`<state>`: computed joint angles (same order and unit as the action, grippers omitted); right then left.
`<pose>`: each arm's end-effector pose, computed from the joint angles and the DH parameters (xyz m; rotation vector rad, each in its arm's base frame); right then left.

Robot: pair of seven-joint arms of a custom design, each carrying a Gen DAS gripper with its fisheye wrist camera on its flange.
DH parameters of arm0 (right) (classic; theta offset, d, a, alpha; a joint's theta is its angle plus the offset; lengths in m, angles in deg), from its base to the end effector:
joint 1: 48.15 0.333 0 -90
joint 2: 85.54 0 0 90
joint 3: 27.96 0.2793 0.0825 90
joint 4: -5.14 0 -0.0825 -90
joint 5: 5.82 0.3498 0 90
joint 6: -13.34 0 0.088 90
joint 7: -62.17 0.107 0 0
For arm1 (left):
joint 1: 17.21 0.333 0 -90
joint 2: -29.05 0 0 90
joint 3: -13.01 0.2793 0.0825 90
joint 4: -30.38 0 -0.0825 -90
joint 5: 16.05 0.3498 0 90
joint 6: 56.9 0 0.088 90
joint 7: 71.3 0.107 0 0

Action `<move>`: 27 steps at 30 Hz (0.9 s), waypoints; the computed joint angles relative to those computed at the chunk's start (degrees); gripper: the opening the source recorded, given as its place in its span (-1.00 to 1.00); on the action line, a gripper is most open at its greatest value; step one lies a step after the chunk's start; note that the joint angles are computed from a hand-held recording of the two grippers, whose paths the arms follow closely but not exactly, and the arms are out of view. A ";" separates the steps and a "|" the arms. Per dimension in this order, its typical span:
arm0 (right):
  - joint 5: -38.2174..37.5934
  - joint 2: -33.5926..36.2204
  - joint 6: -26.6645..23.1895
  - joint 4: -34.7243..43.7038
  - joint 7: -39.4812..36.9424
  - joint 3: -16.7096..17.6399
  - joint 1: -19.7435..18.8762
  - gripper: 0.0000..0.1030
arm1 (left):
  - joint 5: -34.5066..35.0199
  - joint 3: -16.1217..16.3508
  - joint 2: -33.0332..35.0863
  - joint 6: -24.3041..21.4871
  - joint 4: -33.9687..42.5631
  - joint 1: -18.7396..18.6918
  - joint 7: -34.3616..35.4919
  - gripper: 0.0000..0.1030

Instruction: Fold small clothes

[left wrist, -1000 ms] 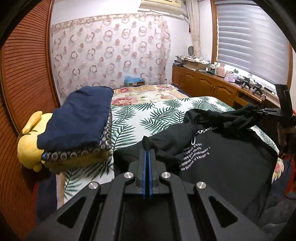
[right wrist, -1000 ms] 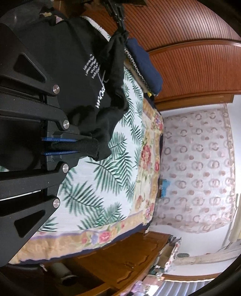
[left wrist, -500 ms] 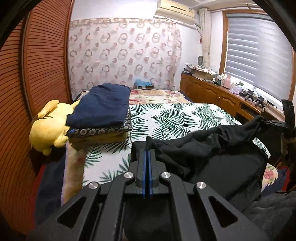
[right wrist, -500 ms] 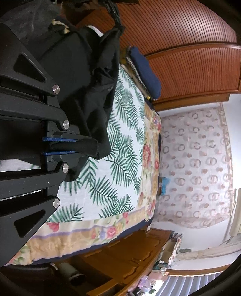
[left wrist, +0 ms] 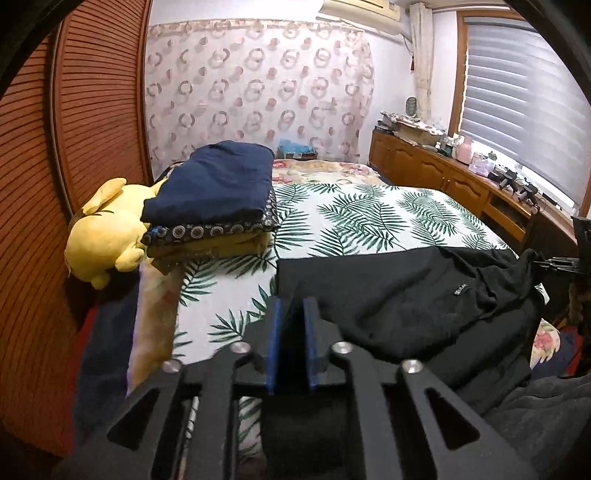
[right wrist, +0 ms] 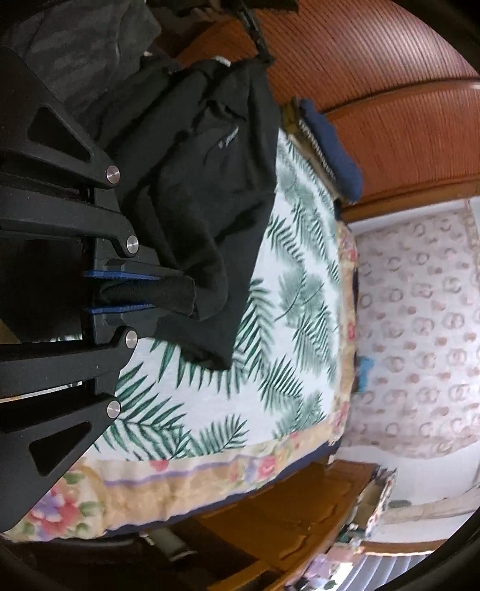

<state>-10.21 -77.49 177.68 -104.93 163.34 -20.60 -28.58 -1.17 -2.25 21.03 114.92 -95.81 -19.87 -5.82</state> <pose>0.5401 0.2750 0.4960 -1.9419 1.3859 -0.4836 0.4951 -0.1858 0.5306 -1.5834 1.8214 -0.9984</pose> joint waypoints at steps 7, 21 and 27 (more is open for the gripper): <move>-11.22 -0.85 -0.75 1.64 8.11 -3.03 1.41 -0.15 | -1.01 1.50 3.69 -2.07 5.71 -1.11 3.43 -0.03; -7.46 12.98 -6.72 18.98 5.53 -1.28 -0.81 0.06 | -2.72 7.08 20.91 -13.20 29.02 -6.86 11.07 0.03; -2.25 15.53 -9.40 21.08 2.05 -0.19 -1.97 0.06 | -6.60 8.05 27.18 -19.86 36.43 -8.65 15.84 0.03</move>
<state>-12.46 -61.97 168.28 -83.85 165.39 -20.79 -30.56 -7.76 5.79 48.22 95.06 -59.38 -28.52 10.02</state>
